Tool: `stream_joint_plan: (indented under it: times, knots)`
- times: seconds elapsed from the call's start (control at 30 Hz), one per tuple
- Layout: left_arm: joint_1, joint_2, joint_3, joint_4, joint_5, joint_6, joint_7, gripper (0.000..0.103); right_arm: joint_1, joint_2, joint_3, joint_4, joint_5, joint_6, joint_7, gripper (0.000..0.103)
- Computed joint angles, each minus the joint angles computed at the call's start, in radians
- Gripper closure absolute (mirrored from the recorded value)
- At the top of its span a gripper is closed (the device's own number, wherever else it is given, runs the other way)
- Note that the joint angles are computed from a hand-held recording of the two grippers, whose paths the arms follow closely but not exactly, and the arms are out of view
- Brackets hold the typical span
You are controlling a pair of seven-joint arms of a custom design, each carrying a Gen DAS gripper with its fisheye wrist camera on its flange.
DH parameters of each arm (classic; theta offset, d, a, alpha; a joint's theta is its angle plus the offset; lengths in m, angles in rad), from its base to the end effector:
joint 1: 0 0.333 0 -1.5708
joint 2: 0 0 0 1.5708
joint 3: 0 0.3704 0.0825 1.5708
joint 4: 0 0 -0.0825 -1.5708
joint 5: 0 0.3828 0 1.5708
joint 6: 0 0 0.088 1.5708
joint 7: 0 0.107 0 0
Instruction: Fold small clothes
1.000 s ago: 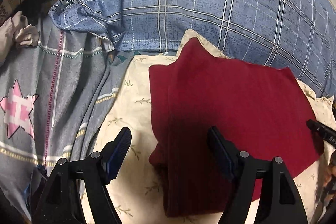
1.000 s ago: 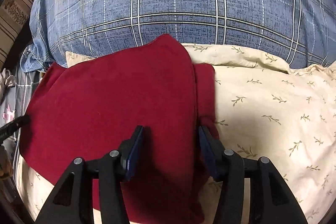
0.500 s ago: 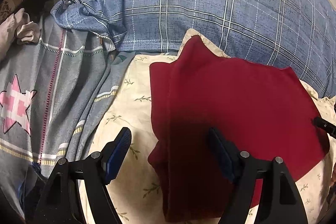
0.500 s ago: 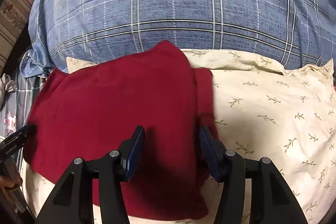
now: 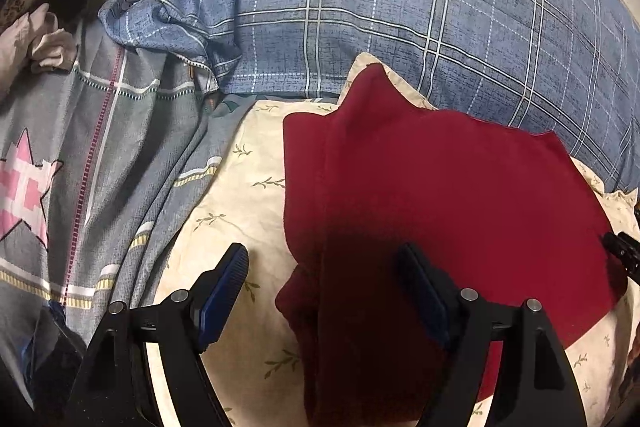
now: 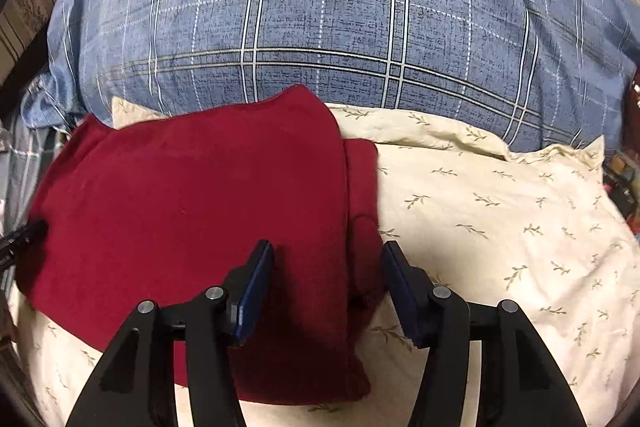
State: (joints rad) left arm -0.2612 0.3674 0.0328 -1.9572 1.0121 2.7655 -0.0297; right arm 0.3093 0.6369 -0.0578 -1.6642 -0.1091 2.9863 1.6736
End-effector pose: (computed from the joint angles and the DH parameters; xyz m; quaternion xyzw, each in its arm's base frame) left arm 0.6314 -0.1858 0.3731 -0.8072 0.4855 -0.2234 0.2505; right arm 0.7339 0.2064 0.3607 -0.7503 0.5684 -0.2246 0.2520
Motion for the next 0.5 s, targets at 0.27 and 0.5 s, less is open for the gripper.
stream_joint_plan:
  times: [0.27,0.5]
  knots:
    - [-0.008,0.004,-0.001,0.006,0.025,-0.019,-0.007,0.025,0.118,-0.016,-0.138,-0.029,-0.099,0.053,0.068,0.040]
    - [-0.004,0.002,-0.007,0.005,0.032,-0.024,-0.010,0.025,0.144,-0.028,-0.169,-0.046,-0.135,0.085,0.086,0.039]
